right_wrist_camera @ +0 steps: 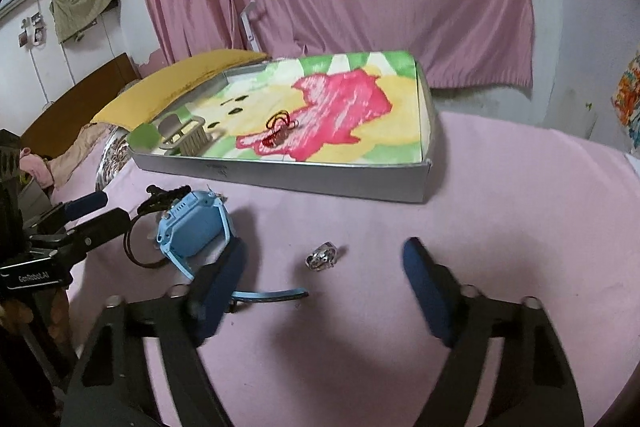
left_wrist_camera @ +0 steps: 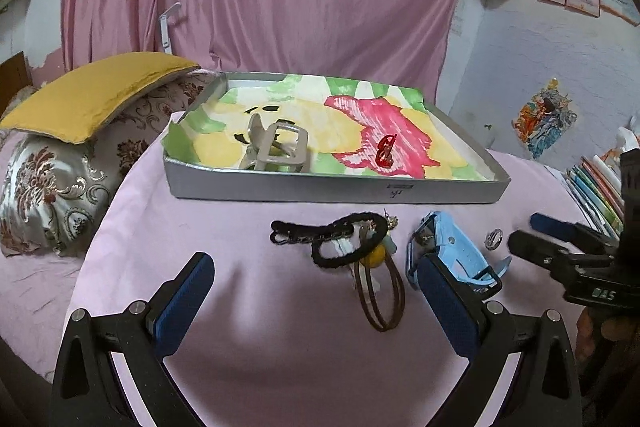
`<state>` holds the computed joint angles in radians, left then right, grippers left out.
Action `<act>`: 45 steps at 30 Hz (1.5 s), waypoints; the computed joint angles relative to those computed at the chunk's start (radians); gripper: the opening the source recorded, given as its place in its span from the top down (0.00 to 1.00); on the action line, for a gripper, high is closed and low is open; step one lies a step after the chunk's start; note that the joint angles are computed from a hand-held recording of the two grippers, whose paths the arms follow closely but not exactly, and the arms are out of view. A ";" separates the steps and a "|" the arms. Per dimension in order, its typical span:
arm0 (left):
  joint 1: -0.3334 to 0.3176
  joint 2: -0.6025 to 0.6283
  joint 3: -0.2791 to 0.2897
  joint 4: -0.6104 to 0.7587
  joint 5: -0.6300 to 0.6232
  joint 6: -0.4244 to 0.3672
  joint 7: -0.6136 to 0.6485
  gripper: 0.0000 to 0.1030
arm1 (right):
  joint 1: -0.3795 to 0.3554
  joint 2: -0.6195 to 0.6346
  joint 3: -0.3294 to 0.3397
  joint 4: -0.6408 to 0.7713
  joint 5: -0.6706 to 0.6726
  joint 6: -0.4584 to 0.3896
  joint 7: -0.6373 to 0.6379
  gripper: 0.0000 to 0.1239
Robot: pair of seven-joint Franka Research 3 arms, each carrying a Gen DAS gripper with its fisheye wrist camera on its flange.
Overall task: Organize jewelry
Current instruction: 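Open and withdraw both grippers from the tray, then grasp the black hair tie with the left gripper while the right gripper grasps the silver ring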
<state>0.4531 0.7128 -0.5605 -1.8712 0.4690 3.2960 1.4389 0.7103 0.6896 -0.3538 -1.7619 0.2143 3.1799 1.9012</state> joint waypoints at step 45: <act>0.141 0.102 -0.262 0.085 -0.350 -0.192 0.500 0.94 | -0.076 0.023 0.068 0.065 -0.123 -0.042 0.047 0.96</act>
